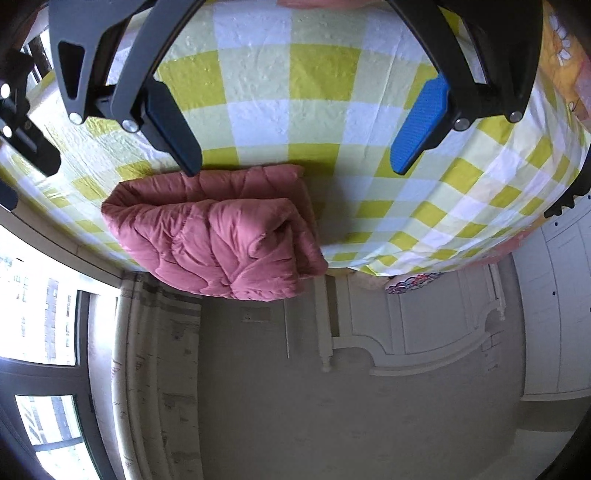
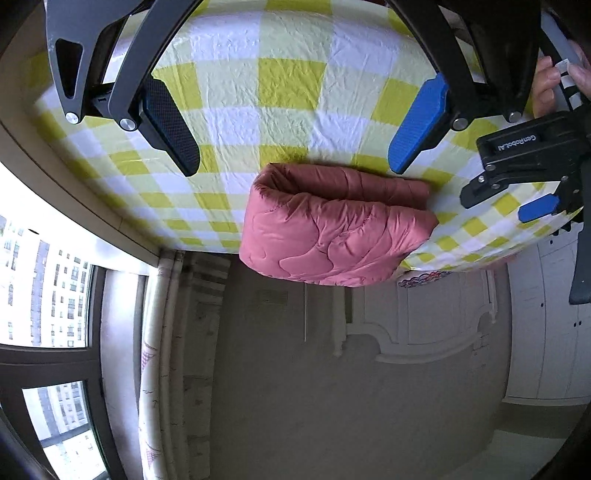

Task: Fold large clothes

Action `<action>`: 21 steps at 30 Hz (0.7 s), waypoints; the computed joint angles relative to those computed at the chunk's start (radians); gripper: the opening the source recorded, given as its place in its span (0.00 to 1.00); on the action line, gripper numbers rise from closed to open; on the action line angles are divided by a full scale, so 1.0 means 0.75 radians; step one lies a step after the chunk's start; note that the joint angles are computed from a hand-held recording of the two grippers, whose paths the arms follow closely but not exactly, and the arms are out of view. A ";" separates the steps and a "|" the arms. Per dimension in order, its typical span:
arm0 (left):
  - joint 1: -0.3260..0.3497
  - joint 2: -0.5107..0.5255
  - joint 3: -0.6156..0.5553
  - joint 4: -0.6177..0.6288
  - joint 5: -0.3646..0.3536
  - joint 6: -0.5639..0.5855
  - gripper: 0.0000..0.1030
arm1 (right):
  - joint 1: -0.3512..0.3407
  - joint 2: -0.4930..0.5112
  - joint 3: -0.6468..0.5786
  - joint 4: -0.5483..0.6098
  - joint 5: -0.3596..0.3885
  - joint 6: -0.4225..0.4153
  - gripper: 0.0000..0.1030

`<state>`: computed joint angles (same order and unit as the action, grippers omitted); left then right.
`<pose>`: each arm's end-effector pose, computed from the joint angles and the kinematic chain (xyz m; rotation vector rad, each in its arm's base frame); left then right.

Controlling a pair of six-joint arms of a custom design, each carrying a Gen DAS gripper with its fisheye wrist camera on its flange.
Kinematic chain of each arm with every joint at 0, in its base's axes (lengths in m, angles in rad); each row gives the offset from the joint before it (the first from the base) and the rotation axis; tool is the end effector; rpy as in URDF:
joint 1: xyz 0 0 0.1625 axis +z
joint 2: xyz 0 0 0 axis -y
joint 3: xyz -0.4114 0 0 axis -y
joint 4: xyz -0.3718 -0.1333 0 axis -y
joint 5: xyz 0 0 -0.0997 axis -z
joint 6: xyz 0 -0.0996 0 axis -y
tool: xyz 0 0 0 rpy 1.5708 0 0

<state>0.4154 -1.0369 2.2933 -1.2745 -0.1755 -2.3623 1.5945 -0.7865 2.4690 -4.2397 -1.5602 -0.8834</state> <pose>-0.1891 -0.3363 0.0631 0.1497 1.7512 -1.3666 0.1435 -0.3839 0.1125 1.0892 -2.2184 1.2130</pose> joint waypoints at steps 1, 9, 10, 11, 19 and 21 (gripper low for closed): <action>0.001 -0.003 0.001 0.009 0.000 -0.007 0.98 | 0.003 0.000 -0.004 0.005 -0.008 0.006 0.95; -0.015 0.005 -0.016 0.159 -0.002 -0.146 0.98 | 0.000 0.001 -0.001 0.017 0.000 0.015 0.95; -0.016 0.009 -0.021 0.183 -0.002 -0.167 0.98 | -0.001 0.002 0.000 0.016 0.002 0.016 0.95; -0.017 0.012 -0.023 0.189 -0.003 -0.172 0.98 | -0.002 0.002 0.000 0.019 0.003 0.018 0.95; -0.018 0.010 -0.018 0.178 -0.005 -0.167 0.98 | -0.017 -0.003 0.008 0.016 0.021 0.029 0.95; -0.017 0.011 -0.020 0.183 -0.007 -0.167 0.98 | -0.016 -0.003 0.008 0.016 0.022 0.034 0.95</action>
